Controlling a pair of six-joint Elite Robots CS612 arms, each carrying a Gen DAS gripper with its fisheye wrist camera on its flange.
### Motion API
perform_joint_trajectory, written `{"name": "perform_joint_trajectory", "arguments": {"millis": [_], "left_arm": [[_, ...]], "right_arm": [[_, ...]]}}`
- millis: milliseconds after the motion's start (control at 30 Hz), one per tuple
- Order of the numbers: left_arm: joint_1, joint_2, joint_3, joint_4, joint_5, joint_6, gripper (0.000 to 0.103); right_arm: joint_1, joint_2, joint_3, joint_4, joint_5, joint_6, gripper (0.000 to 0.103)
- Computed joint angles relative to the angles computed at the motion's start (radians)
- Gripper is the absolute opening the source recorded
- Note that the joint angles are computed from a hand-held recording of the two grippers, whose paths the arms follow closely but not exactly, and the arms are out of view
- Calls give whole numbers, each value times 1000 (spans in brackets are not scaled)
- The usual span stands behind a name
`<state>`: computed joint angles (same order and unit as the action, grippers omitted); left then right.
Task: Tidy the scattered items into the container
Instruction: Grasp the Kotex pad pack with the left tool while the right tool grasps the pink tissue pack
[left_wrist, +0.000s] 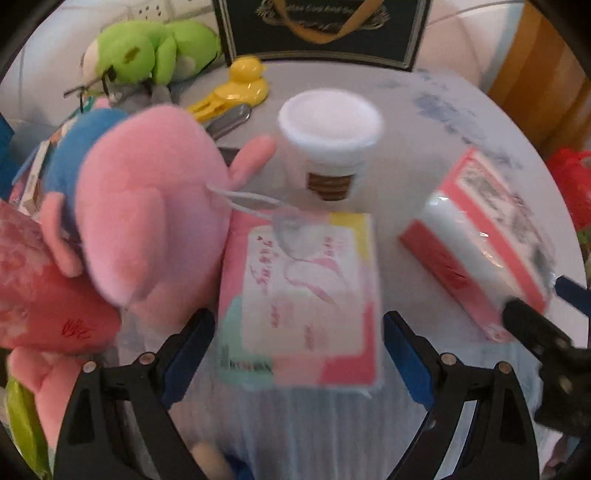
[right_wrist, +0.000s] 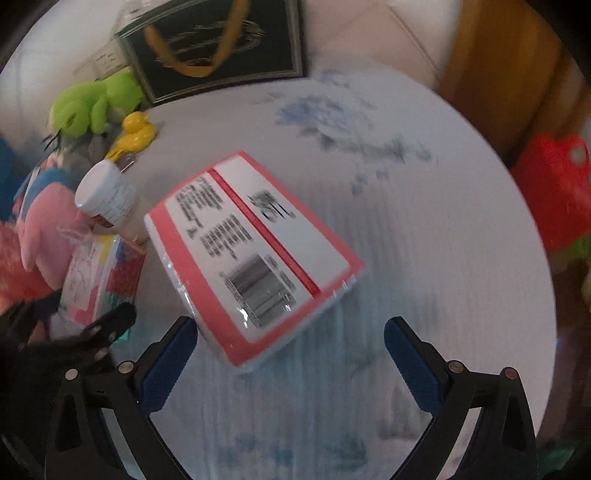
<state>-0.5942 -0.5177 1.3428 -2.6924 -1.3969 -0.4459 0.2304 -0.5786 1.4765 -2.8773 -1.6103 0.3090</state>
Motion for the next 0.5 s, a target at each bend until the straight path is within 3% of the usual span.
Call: {"name": "perform_joint_trajectory", "arguments": {"millis": [67,367,500], "left_arm": [[6,4,-2,-9,-11,2,82],[-2,10,-2,-43,36,102,73],[2,7,1,-46,22,102,71]], "right_arm": [[-3,5,-10,-8,13,-35,102],[-12,45,-67,-26,56,-88,103],[-3,40,-83,57,28,-94,101]]}}
